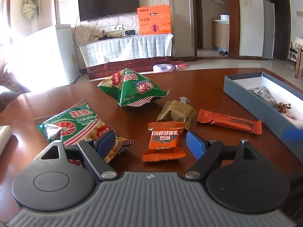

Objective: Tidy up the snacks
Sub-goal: 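Move both tools back over the snack pile on the table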

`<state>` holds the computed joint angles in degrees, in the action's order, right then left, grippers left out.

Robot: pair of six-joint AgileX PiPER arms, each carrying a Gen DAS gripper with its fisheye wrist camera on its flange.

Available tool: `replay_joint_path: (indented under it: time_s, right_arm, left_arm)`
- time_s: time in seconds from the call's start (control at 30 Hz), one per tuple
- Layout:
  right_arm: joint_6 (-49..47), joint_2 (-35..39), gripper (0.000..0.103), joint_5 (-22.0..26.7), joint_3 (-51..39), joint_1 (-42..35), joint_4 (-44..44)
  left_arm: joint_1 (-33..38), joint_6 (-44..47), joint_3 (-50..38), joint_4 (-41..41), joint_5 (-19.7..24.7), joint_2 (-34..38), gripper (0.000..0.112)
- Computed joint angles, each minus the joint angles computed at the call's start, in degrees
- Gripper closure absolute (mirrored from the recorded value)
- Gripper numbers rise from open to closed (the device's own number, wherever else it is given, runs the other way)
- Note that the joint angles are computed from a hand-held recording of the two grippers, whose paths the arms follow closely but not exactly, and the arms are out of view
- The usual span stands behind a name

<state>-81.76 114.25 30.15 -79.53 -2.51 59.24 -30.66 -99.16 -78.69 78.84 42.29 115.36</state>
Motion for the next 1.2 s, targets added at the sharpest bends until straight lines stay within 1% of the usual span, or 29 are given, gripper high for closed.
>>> replay_joint_path:
  time_s: [0.03,0.07,0.1,0.13,0.2,0.27,0.33,0.37,0.43,0.47,0.53,0.63,0.67,0.7,0.73,0.77,0.8,0.83,0.87,0.93,1.03,1.1,1.13,1.2]
  right_arm:
    - [-3.0,-0.1,0.0,1.0,-0.6,-0.8,4.0]
    - [-4.8,-0.2,0.0,0.7,-1.2,-0.9,5.6]
    - [-5.6,0.3,0.0,-1.1,-1.8,0.0,5.0]
    - [-4.3,1.2,0.0,-3.2,-2.8,1.2,2.1]
    - [0.6,3.5,0.0,-4.1,-5.7,2.8,-4.9]
    - [1.3,4.9,0.0,-4.9,-7.4,3.8,-6.6]
    - [1.7,6.2,0.0,-6.7,-8.9,4.7,-7.8]
    - [3.4,7.3,0.0,-6.7,-10.3,5.0,-10.1]
    - [4.9,8.9,0.0,-4.8,-12.6,4.7,-10.7]
    - [7.5,9.4,0.0,-3.8,-13.8,4.6,-12.4]
    - [10.9,10.7,0.0,-1.5,-17.2,4.5,-15.7]
    - [12.4,11.9,0.001,0.9,-20.0,4.4,-16.9]
    - [12.8,11.9,0.009,2.1,-20.3,4.2,-16.8]
    - [13.5,12.2,0.019,5.5,-21.4,3.3,-15.7]
    - [14.1,12.7,0.042,9.1,-22.5,2.6,-14.3]
    - [12.9,12.2,0.051,10.3,-21.9,2.5,-13.3]
    - [10.7,10.9,0.058,9.3,-19.8,3.0,-12.8]
    - [8.1,8.9,0.059,6.8,-16.5,3.6,-12.2]
    - [6.2,7.6,0.061,5.4,-14.2,3.8,-11.5]
    - [4.3,6.0,0.061,4.6,-11.5,3.7,-10.1]
    - [3.7,5.1,0.059,2.3,-9.6,3.7,-8.5]
    - [5.9,5.7,0.05,0.2,-10.1,4.5,-8.9]
    - [6.5,6.0,0.045,0.1,-10.3,4.6,-8.8]
    - [9.2,7.2,0.044,-0.3,-12.4,5.3,-10.2]
  left_arm:
    - [0.4,0.3,-0.6,-0.1,-0.5,0.5,0.027]
    - [0.7,1.0,-1.3,-0.4,-1.0,1.1,0.027]
    - [1.0,1.6,-1.8,-0.6,-1.3,1.6,0.027]
    - [1.2,2.7,-2.9,-1.2,-1.3,2.4,0.027]
    - [1.9,5.4,-4.8,-3.7,-1.6,3.6,0.027]
    - [2.4,5.2,-5.1,-3.6,-2.4,3.8,0.027]
    - [2.8,7.3,-6.2,-5.6,-2.7,4.3,0.027]
    - [3.1,8.1,-6.6,-6.4,-3.1,4.5,0.027]
    - [3.8,5.7,-6.0,-5.7,-3.9,4.1,0.027]
    - [4.1,5.0,-5.6,-5.4,-4.4,3.9,0.027]
    - [4.6,4.9,-5.4,-5.3,-4.5,3.8,0.027]
    - [5.2,6.1,-5.4,-6.3,-4.1,3.7,0.027]
    - [5.5,7.3,-5.5,-6.8,-3.9,3.8,0.026]
    - [5.7,8.5,-5.5,-7.1,-3.7,3.9,0.026]
    - [5.9,8.9,-5.4,-7.2,-3.3,3.8,0.026]
    - [6.1,9.0,-5.2,-7.5,-3.3,3.7,0.026]
    - [6.2,9.0,-4.9,-7.7,-3.4,3.5,0.026]
    - [6.3,9.0,-4.4,-7.6,-3.7,3.2,0.026]
    - [6.2,8.9,-3.7,-7.1,-4.2,2.8,0.026]
    - [5.6,8.5,-2.8,-5.5,-4.8,2.4,0.026]
    - [4.5,9.3,-3.6,-3.1,-3.5,3.4,0.026]
    - [5.1,11.1,-5.2,-3.9,-3.9,4.4,0.026]
    - [5.5,12.7,-6.4,-5.3,-3.9,5.1,0.026]
    - [6.0,15.2,-8.1,-7.8,-3.6,6.1,0.026]
